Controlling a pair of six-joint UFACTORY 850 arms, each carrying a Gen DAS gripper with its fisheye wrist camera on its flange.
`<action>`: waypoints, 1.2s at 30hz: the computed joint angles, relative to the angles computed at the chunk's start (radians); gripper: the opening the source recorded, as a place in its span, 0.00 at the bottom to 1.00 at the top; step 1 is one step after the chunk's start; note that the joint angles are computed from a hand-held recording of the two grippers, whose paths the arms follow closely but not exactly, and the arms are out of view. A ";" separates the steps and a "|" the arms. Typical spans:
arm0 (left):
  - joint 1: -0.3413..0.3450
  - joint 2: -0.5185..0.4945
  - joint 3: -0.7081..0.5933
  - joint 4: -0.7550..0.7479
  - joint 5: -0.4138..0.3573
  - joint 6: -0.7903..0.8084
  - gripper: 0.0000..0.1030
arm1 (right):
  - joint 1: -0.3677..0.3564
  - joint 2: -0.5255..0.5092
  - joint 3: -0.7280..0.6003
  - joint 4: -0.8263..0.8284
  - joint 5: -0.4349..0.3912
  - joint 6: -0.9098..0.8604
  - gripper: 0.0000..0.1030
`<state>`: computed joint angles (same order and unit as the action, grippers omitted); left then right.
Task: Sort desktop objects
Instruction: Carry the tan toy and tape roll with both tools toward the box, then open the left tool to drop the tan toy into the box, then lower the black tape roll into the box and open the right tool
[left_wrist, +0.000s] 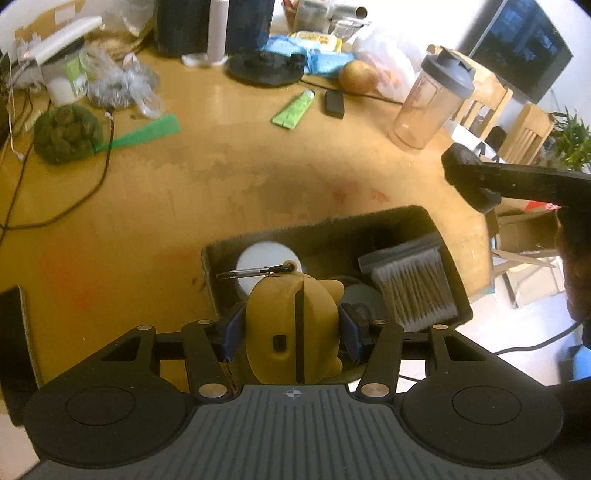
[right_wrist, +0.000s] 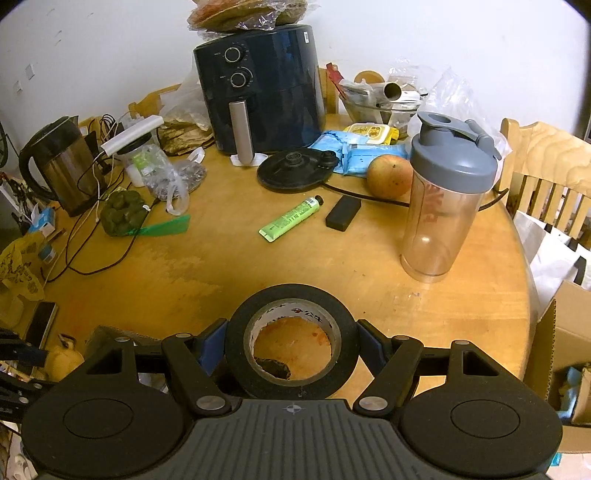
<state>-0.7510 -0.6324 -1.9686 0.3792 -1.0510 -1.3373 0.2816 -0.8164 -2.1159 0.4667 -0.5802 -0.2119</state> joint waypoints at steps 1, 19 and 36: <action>0.001 0.003 0.008 -0.009 0.007 -0.002 0.51 | 0.001 0.005 0.006 -0.001 0.001 0.000 0.73; -0.027 0.040 0.049 0.048 0.000 -0.142 0.72 | 0.025 0.064 0.092 0.072 0.001 -0.109 0.73; -0.069 0.006 -0.018 0.157 -0.200 -0.270 0.74 | 0.046 0.064 0.080 0.128 -0.034 -0.194 0.73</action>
<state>-0.8201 -0.6261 -1.9865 0.5366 -1.2511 -1.6072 0.3275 -0.7520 -2.0361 0.5949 -0.6146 -0.4055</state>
